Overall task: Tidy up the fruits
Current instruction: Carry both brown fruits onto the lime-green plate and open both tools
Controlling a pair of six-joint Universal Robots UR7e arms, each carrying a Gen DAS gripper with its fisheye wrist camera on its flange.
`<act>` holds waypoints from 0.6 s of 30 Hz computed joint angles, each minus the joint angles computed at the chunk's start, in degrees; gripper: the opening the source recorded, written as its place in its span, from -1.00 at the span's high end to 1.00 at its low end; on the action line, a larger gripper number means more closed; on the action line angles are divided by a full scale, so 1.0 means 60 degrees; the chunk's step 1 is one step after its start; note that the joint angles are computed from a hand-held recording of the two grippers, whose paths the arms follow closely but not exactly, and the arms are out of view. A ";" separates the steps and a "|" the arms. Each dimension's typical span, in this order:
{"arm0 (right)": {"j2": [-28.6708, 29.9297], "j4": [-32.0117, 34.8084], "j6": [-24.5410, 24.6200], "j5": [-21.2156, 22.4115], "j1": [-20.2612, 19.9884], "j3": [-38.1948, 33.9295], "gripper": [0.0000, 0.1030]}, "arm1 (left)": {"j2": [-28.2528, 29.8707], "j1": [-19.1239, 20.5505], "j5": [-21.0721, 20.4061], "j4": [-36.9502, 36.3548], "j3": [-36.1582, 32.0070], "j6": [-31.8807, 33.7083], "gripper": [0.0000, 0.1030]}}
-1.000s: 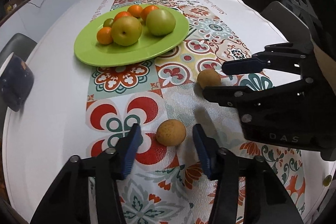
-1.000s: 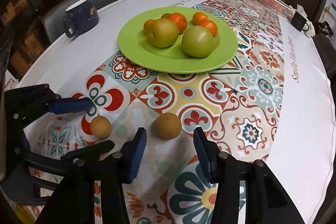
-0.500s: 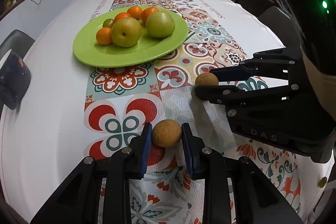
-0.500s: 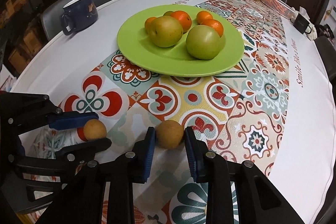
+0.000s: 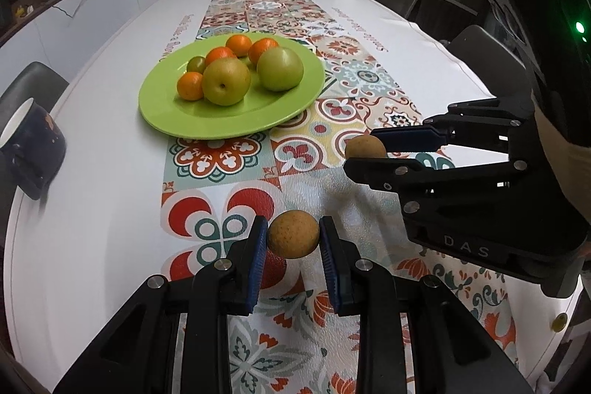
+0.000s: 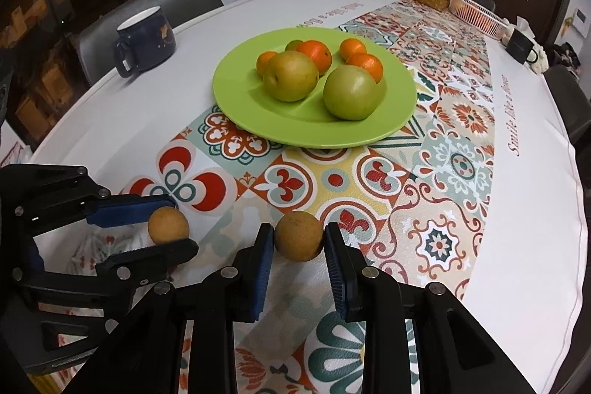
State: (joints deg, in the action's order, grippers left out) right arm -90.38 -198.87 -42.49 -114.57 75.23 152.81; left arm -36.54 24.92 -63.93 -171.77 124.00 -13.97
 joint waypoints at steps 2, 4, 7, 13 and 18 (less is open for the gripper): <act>-0.0104 -0.0048 0.0067 -0.0028 0.0113 0.0056 0.43 | -0.0115 -0.0038 0.0018 -0.0069 0.0075 -0.0022 0.45; -0.0199 -0.0087 0.0183 -0.0047 0.0233 0.0105 0.43 | -0.0220 -0.0064 0.0044 -0.0129 0.0123 -0.0038 0.45; -0.0340 -0.0216 0.0387 -0.0122 0.0511 0.0177 0.43 | -0.0434 -0.0109 0.0168 -0.0236 0.0209 -0.0034 0.45; -0.0541 -0.0332 0.0798 -0.0313 0.1085 0.0124 0.43 | -0.0753 -0.0106 0.0570 -0.0459 0.0224 0.0151 0.45; -0.0462 -0.0497 0.1026 -0.0442 0.1453 -0.0108 0.43 | -0.0912 0.0044 0.0876 -0.0610 0.0026 0.0624 0.45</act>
State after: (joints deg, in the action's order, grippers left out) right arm -93.16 -201.85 -36.34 -117.22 83.96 152.17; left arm -42.01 25.19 -58.67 -175.44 124.16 -10.23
